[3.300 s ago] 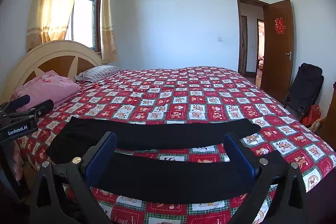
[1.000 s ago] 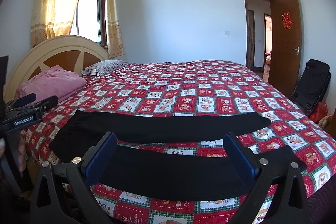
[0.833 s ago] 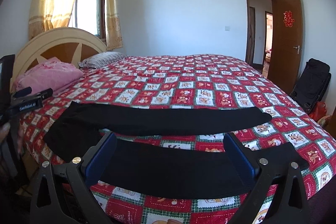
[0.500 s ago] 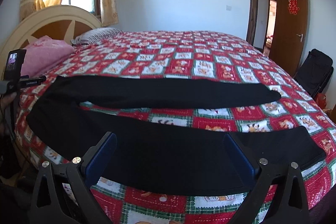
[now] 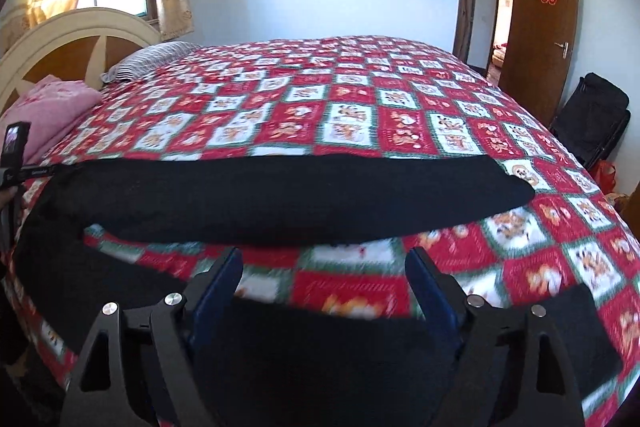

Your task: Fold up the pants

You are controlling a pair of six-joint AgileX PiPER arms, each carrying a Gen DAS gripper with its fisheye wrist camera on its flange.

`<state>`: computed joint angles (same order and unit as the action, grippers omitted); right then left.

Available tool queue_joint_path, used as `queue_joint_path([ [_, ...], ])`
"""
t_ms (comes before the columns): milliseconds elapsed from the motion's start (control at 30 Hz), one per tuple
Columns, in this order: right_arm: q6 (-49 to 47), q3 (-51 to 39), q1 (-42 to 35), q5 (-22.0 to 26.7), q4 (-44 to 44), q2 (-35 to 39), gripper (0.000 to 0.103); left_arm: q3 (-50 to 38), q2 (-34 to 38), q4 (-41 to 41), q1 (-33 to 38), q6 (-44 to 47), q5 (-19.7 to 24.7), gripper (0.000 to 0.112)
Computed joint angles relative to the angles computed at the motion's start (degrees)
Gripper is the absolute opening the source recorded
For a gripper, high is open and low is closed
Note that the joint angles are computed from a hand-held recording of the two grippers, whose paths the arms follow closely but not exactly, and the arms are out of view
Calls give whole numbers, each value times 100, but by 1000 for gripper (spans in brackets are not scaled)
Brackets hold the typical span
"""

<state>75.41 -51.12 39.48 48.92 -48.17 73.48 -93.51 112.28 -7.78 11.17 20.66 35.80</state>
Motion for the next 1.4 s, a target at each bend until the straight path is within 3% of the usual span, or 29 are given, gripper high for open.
queue_joint_path([
  [133, -843, -154, -949, -531, 512, 171, 77, -697, 471, -630, 145, 429, 608, 79],
  [400, -2689, -414, -2700, -1341, 2145, 436, 69, -1508, 1101, -1051, 234, 747, 1241, 60],
  [633, -4061, -687, -4046, -1368, 3322, 522, 64, -1898, 1362, -1642, 463, 1221, 1685, 60],
  [867, -4885, -1014, -4862, -1299, 3823, 887, 64, -1531, 1168, -2445, 694, 1953, 1451, 59],
  [933, -5215, -1116, -5070, -1271, 4120, 991, 64, -1585, 1214, -2791, 807, 2159, 1610, 59],
  [1067, -5144, -1325, -5124, -1159, 3830, 1180, 64, -2121, 1568, -2717, 859, 1837, 2101, 58],
  [1233, -5300, -1709, -5352, -995, 3762, 1554, 64, -1941, 1443, -2381, 675, 1798, 1846, 58],
  [1333, -5425, -1976, -5545, -964, 3735, 1749, 64, -2122, 1566, -2658, 805, 1784, 2049, 58],
  [1400, -5732, -2207, -5753, -1005, 3952, 1927, 65, -2137, 1595, -2801, 891, 1685, 2055, 44],
])
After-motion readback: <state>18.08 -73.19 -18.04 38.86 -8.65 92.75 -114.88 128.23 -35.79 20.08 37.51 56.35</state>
